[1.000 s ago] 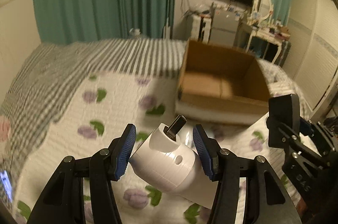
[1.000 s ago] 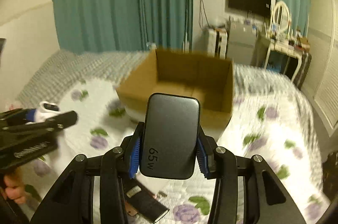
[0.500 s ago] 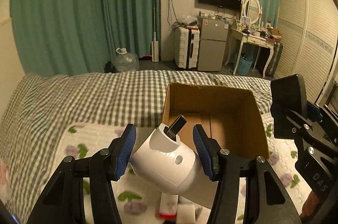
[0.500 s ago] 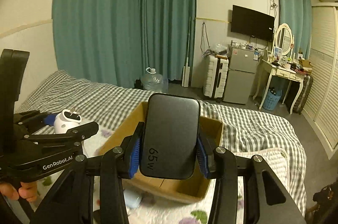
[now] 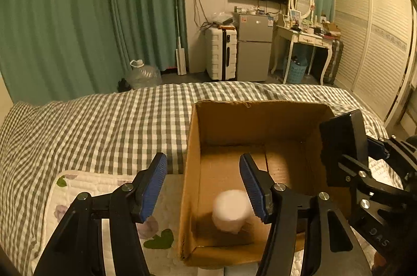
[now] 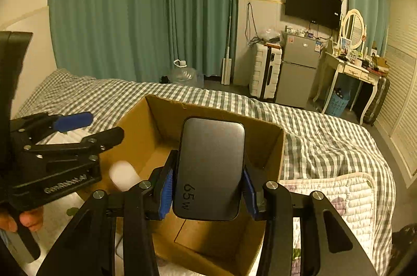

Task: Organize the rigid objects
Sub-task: 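Carry both items over the cardboard box and open both tools to drop them in, then move the right tool back and grasp the black remote control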

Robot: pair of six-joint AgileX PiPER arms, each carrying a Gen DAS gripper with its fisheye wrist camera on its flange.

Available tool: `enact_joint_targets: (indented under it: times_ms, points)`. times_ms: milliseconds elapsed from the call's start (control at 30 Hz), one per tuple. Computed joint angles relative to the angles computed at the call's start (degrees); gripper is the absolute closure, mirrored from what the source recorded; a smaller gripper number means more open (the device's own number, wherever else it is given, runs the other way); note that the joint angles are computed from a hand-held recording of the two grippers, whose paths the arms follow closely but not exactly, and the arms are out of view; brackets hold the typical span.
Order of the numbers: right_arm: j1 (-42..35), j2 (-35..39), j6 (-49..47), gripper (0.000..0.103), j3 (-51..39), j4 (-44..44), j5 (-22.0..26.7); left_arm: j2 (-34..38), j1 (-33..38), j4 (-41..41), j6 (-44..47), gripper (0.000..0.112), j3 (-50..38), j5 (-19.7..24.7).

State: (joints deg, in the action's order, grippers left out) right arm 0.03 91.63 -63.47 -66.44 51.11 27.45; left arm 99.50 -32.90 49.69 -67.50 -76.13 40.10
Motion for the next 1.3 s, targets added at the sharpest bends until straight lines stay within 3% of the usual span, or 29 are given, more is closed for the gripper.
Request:
enact_joint_targets:
  times_ms: [133,200,233,333,667,833,967,1033,1100,1167,1300]
  points:
    - [0.6,0.2,-3.1,0.061,1.0,2.9,-2.1,-2.4,-0.1,1.4,-1.7,0.052,2.2,0.5]
    - [0.9,-0.9,-3.3,0.038,2.1,2.6,-3.8,-3.6,-0.6,1.4,-2.1,0.052,3.2,1.1]
    - [0.7,-2.5,-4.7,0.019,3.8,4.1,-5.3,-4.4,-0.9,1.4,-2.3,0.052,3.7,1.7]
    - [-1.9,-6.6,-9.2,0.019,6.6,9.1,-2.9,-7.4,-2.5,1.6,-3.3,0.052,5.7,3.7]
    - [-14.3,-25.5,-15.4,0.019,19.9,8.5,17.8,-22.4,-17.1,3.0,-11.0,0.048,17.4,19.6]
    - [-15.0,-31.7,-20.5,0.019,30.3,7.4,20.6,-27.3,-25.4,2.5,-21.1,0.047,27.1,23.4]
    - [-7.0,-30.6,-22.3,0.019,38.5,4.9,13.6,-27.2,-29.1,1.8,-30.8,0.046,34.8,22.3]
    - [1.7,-29.6,-21.2,0.02,42.3,2.2,4.3,-26.6,-29.1,1.5,-34.0,0.046,38.2,19.8]
    - [7.2,-27.4,-18.5,0.029,43.3,-1.4,0.4,-25.6,-26.6,0.2,-34.0,0.046,40.4,15.8]
    - [10.0,-25.3,-17.7,0.045,43.5,-3.1,-1.4,-25.2,-24.9,0.1,-34.7,0.046,42.9,12.4]
    - [16.3,-20.2,-11.1,0.053,43.9,-9.4,-7.2,-26.1,-23.2,-0.2,-34.3,0.046,44.6,9.5]
